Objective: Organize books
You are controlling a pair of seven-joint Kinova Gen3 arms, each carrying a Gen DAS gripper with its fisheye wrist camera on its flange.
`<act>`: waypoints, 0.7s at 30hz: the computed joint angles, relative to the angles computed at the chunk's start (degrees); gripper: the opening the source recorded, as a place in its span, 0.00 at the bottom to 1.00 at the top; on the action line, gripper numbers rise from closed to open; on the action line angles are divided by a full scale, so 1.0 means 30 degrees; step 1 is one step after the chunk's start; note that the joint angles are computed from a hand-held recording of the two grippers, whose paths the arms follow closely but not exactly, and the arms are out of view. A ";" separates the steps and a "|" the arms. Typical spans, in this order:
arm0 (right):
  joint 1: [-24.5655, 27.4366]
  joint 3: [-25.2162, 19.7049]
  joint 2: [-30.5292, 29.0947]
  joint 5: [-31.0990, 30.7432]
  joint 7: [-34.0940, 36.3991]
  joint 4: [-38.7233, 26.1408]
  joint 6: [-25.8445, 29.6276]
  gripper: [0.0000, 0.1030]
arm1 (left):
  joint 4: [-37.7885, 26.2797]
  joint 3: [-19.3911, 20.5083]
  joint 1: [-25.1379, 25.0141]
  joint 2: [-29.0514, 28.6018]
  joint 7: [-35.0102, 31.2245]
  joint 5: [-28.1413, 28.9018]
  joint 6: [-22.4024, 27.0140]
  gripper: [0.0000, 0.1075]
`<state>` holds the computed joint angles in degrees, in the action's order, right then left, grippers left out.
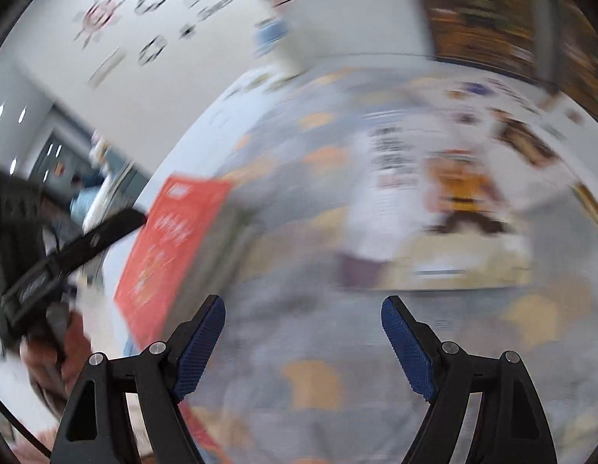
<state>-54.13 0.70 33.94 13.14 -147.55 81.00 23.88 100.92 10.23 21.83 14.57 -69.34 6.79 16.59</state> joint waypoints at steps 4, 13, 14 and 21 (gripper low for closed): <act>0.0033 0.1622 -0.1460 0.0494 -0.1831 0.3266 -0.2565 0.79 | -0.3163 -0.2399 0.3539 0.2566 0.3107 -0.2577 0.1787 0.50; 0.4339 -0.0744 -0.0811 -0.1464 0.0976 0.3688 -0.4021 0.79 | -0.8887 -0.3154 0.5108 0.7202 0.6687 -0.5503 0.6329 0.50; 0.5161 -0.1629 -0.0363 -0.1852 0.1753 0.3190 -0.3890 0.79 | -0.9059 -0.3239 0.5253 0.7485 0.6910 -0.5797 0.6410 0.49; 0.6749 -0.3798 0.1057 -0.3843 0.4757 0.1343 -0.3215 0.81 | -0.9609 -0.1964 0.4658 0.7669 0.4821 -0.5977 0.6786 0.58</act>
<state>-33.89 -10.69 37.12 1.62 -133.28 85.03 14.23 72.09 4.34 35.81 37.58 -54.88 -11.14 36.95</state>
